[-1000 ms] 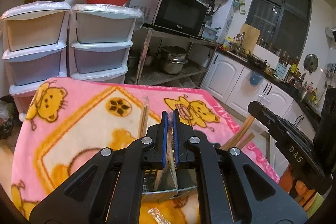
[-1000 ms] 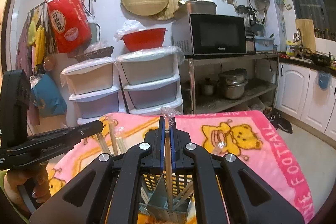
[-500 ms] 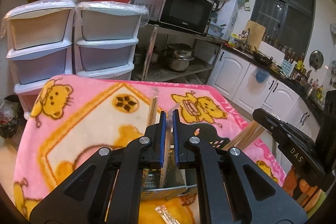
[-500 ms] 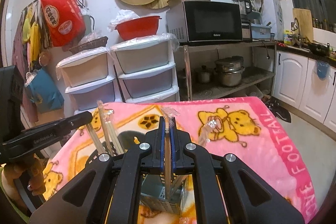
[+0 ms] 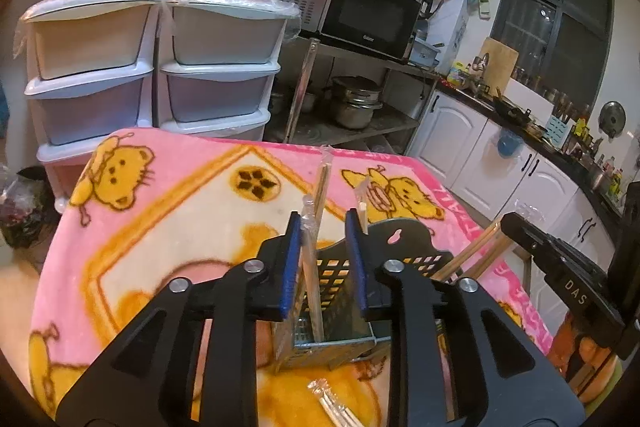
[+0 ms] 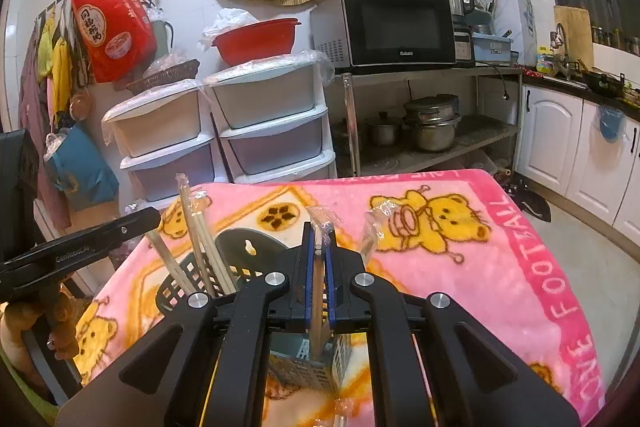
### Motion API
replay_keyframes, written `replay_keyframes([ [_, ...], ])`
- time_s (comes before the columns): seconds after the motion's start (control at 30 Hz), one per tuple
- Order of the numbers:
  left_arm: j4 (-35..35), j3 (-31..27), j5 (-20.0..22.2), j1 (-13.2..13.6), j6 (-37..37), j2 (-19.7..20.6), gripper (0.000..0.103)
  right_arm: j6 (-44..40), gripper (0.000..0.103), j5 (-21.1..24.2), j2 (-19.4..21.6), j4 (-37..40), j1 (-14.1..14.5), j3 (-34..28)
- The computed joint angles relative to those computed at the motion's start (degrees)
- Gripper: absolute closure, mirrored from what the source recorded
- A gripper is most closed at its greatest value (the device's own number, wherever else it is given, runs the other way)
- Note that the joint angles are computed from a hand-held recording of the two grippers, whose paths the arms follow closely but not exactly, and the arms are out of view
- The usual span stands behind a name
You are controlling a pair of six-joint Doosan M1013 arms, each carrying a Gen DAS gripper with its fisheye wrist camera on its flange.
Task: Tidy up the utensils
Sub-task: 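Lower both chopstick pairs into the caddy and open both grippers, then move the left tool back to the wrapped chopsticks while the right tool does too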
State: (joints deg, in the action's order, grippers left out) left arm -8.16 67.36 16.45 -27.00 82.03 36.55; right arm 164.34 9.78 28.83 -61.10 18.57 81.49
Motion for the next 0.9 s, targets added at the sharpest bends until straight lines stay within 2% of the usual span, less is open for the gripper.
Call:
replay_keyframes([
  [0.1,-0.1,0.5,-0.1,0.0,-0.1,-0.3,0.078,0.5,0.091,0.4,-0.1,-0.6,0.0,0.3],
  [0.17,-0.5,0.6,-0.2,0.1,0.3,-0.4,0.069,0.0,0.087,0.6,-0.3,-0.1,0.0,0.7],
  [0.4,1.9,2.0,-1.2,0.0,-1.9,-1.3,0.051,1.0,0.078,1.4,-1.0,-0.8,0.0,1.7],
  [0.47,3.0,2.5,-1.6,0.0,-3.1,-1.7,0.041,1.7,0.073,1.5,-1.3,-1.5,0.1,1.9],
  [0.6,1.2,3.0,-1.8,0.1,-1.7,-2.1,0.033,4.8,0.065,2.1,-1.9,-4.7,0.3,2.7],
  [0.67,0.9,3.3,-2.1,0.2,-1.5,-2.3,0.024,6.0,0.060,2.2,-2.1,-5.9,0.3,2.9],
  [0.77,2.5,4.2,-3.0,0.1,-3.2,-2.9,0.016,8.1,0.056,2.6,-2.6,-8.2,0.5,3.5],
  [0.9,3.6,5.6,-4.2,0.1,-4.4,-3.7,0.011,8.9,0.053,2.8,-3.2,-9.0,0.6,4.3],
])
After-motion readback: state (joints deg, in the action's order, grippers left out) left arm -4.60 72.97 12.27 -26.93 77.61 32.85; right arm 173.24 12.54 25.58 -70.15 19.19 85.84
